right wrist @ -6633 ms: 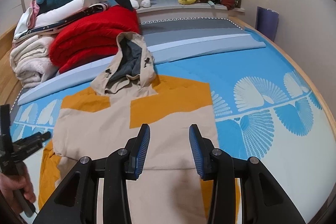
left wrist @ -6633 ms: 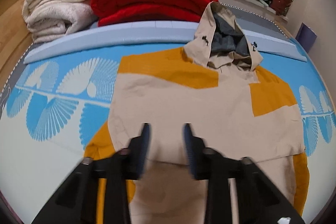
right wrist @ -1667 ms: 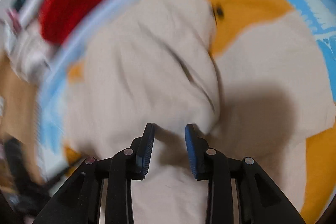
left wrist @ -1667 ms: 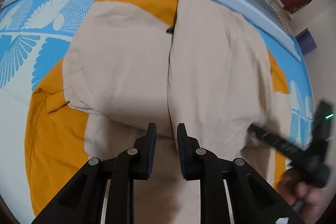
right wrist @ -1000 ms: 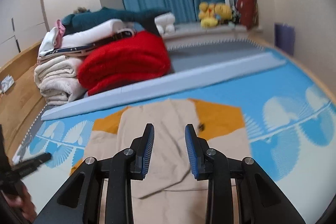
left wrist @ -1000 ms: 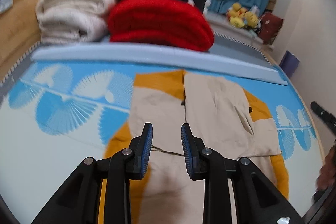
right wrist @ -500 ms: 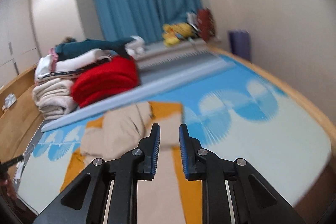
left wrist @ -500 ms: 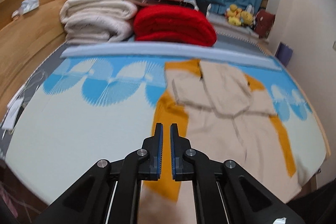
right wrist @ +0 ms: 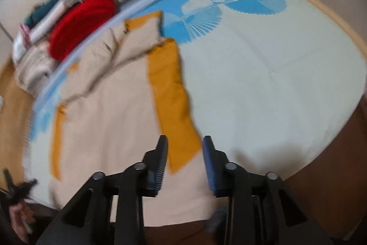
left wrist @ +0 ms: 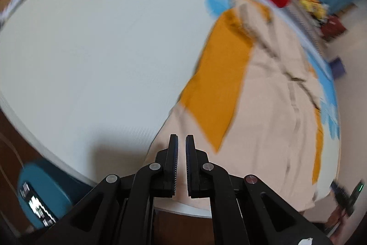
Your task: Fold large clothes
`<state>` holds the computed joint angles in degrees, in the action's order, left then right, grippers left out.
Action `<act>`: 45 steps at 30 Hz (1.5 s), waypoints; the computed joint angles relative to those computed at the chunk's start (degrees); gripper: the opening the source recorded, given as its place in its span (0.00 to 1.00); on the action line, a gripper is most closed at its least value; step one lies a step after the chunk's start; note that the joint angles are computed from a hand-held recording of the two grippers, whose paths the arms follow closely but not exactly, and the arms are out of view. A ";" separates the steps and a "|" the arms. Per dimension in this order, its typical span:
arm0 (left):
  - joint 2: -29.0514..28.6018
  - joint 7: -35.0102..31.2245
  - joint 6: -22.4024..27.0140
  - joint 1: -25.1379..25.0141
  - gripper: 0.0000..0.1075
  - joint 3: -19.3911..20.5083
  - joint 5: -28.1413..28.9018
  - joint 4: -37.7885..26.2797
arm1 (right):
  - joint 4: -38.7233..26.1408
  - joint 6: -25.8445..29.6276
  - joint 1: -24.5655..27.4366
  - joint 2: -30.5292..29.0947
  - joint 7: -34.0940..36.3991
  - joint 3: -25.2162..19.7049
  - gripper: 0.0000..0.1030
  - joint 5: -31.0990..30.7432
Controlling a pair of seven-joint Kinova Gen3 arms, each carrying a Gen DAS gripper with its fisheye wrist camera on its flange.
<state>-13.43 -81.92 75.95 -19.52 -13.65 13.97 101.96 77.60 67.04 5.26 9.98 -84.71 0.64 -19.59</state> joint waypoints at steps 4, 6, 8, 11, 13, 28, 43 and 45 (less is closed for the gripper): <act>1.80 1.18 -0.13 -0.34 0.15 0.77 -0.90 0.09 | -1.60 4.06 3.69 4.71 -5.48 -3.58 0.34 0.00; 2.75 1.50 0.26 -0.75 0.21 0.50 -1.18 0.34 | -1.80 4.88 3.05 5.66 -5.47 -2.88 0.34 -0.08; 3.52 1.28 0.77 -1.50 0.21 -0.15 -0.79 0.51 | -2.09 6.35 -0.10 6.77 -5.91 -0.34 0.34 1.59; 4.28 1.24 1.13 -2.37 0.24 -0.26 -0.51 0.57 | -3.08 9.65 -1.21 8.66 -7.37 -0.59 0.34 3.79; 5.09 0.74 1.22 -2.60 0.25 0.00 -0.58 0.72 | -3.41 11.41 -1.91 9.70 -8.34 -1.30 0.34 5.85; -1.60 -1.95 3.04 0.37 0.02 1.94 -2.22 0.72 | 0.79 6.87 -1.55 3.29 -6.51 -0.44 0.02 4.48; 3.65 -1.88 2.26 -0.05 0.38 1.54 -1.30 0.51 | -1.68 8.39 -4.95 5.63 -12.62 0.01 0.37 13.28; 4.99 -1.27 1.33 0.14 0.38 2.62 -2.94 0.44 | -2.20 9.92 -5.34 7.14 -12.01 -0.34 0.37 13.85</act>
<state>-8.44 -83.19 77.27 -19.38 -11.04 11.03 102.40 75.40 76.97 -0.07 17.11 -96.72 0.31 -5.74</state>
